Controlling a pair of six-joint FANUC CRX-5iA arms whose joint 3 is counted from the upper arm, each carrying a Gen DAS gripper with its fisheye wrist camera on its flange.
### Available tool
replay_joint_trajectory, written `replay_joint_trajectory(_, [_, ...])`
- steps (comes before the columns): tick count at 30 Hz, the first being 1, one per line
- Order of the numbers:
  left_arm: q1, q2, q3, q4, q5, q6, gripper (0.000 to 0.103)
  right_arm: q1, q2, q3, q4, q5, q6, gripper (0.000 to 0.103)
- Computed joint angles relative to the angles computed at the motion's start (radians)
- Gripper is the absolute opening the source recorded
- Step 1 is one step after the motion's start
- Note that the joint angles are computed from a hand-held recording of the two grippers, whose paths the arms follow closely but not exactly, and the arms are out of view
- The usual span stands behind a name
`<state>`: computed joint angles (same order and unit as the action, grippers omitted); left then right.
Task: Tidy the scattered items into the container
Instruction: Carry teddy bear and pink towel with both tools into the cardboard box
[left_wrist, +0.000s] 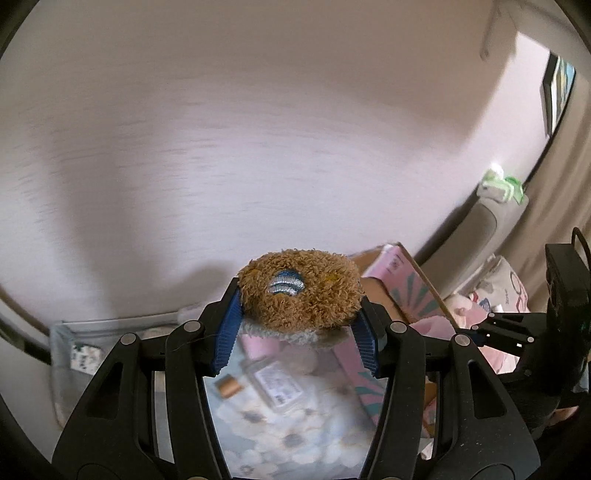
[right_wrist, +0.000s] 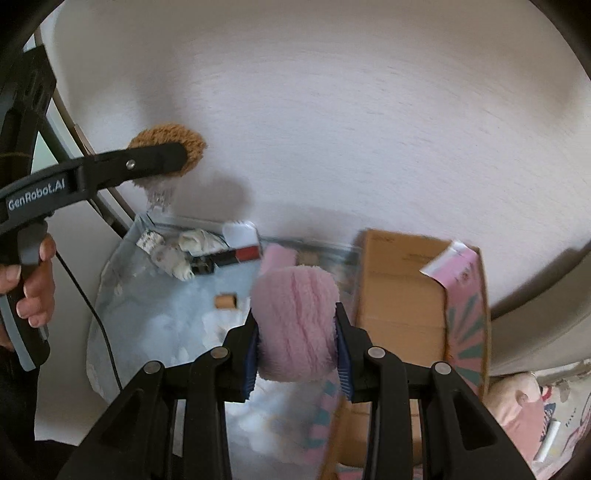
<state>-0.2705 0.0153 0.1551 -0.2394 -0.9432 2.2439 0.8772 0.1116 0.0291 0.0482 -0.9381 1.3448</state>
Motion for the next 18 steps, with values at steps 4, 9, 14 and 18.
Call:
replay_joint_trajectory(4, [-0.033, 0.101, 0.087, 0.022, -0.002, -0.001, 0.051, -0.045, -0.027, -0.024, -0.031, -0.026, 0.043, 0.032])
replay_joint_trajectory(9, [-0.067, 0.256, 0.221, 0.063, -0.014, -0.027, 0.051, -0.099, -0.046, -0.046, -0.075, -0.055, 0.082, 0.032])
replay_joint_trajectory(14, [-0.083, 0.381, 0.328, 0.115, -0.031, -0.069, 0.051, -0.141, -0.053, -0.076, -0.114, -0.081, 0.123, 0.032])
replay_joint_trajectory(18, [-0.087, 0.444, 0.388, 0.148, -0.063, -0.105, 0.051, -0.164, -0.049, -0.097, -0.127, -0.087, 0.145, 0.032])
